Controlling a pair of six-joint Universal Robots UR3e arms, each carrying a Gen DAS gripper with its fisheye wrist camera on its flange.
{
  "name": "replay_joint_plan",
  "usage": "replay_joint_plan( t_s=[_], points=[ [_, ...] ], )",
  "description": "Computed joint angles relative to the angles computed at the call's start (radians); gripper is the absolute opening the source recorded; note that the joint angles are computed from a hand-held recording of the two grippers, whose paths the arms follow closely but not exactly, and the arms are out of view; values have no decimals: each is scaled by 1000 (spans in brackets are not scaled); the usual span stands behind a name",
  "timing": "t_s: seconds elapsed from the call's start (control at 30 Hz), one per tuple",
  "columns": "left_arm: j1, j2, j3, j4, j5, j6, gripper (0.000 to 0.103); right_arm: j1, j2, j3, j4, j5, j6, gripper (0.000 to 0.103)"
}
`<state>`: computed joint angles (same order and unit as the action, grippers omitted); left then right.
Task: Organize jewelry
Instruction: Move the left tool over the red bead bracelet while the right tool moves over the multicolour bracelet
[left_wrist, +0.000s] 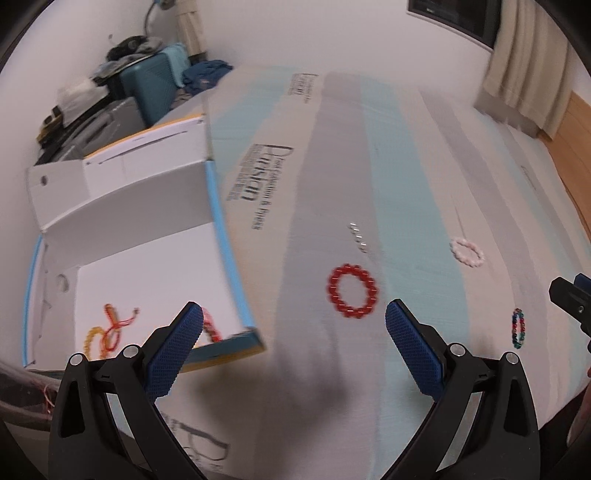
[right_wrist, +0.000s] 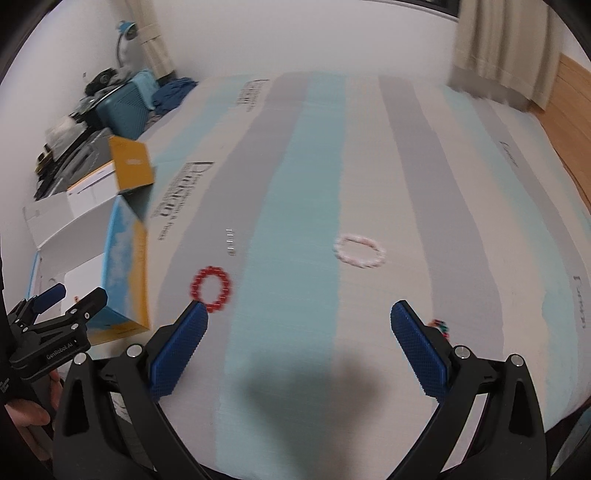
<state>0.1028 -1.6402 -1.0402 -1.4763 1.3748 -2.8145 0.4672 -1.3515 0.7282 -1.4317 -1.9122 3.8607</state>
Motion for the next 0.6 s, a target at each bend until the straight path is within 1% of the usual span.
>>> replay_joint_plan(
  t_s=[0.03, 0.17, 0.27, 0.43, 0.6],
  points=[
    [-19, -9, 0, 5, 9, -10, 97, -21, -55, 86, -31, 7, -5, 95],
    [-107, -42, -18, 49, 34, -56, 97, -89, -205, 312, -102, 12, -28, 95],
    [-165, -85, -23, 87, 48, -82, 97, -171, -320, 485, -150, 46, -67, 95],
    [-226, -162, -40, 140, 74, -103, 96, -302, -454, 693, -203, 95, -157, 95],
    [-244, -232, -53, 181, 80, -122, 96, -441, -552, 889, -270, 155, -231, 95]
  ],
)
